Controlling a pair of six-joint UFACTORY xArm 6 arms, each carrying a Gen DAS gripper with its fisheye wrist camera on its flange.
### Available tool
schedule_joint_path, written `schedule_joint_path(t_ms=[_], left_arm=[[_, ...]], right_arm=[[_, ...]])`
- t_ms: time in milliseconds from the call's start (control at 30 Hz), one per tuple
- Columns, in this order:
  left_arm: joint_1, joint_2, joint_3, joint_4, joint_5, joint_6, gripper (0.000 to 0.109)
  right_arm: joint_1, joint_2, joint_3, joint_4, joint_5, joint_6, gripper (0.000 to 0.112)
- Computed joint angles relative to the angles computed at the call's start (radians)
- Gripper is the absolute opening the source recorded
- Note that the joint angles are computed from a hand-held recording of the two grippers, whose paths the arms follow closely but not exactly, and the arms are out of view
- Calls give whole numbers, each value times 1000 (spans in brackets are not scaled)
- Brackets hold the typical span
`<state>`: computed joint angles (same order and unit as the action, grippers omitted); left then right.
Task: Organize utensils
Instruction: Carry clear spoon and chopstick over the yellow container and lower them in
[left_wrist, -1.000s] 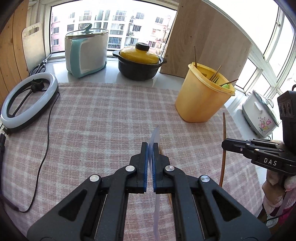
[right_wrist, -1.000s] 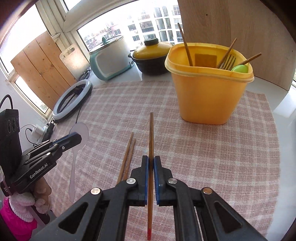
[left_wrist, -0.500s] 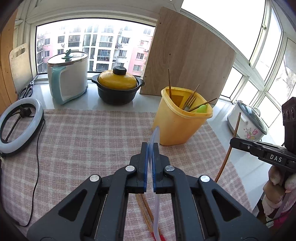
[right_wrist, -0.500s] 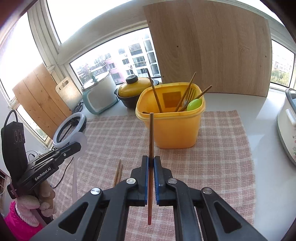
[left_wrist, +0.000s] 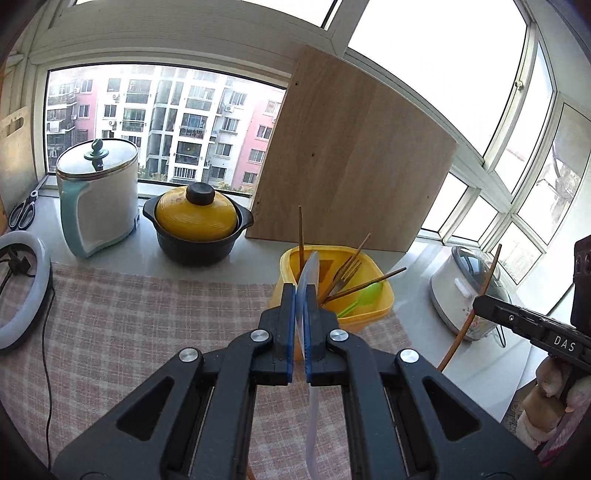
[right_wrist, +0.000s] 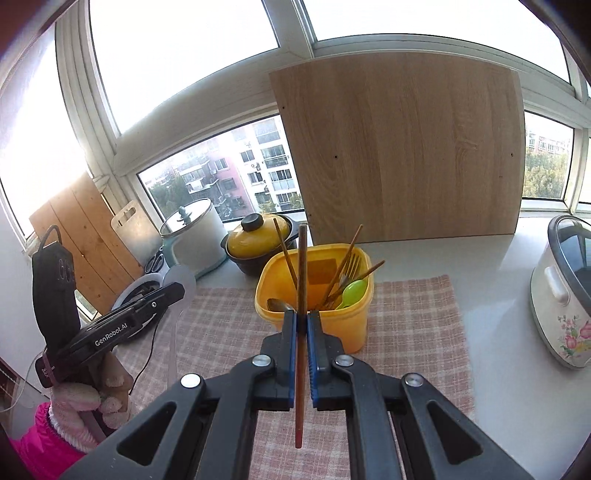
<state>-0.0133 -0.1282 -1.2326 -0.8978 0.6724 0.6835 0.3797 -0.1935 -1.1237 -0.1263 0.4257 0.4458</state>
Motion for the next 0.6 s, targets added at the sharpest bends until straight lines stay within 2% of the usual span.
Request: schedule_joint_path(t_ms=[400, 600], left_arm=[[-68, 195, -233, 31, -108, -115, 1], [-105, 299, -340, 69, -136, -173, 1]], right_arm=[[-62, 116, -209, 36, -7, -71, 3], [-79, 212, -332, 113, 11, -136, 3]])
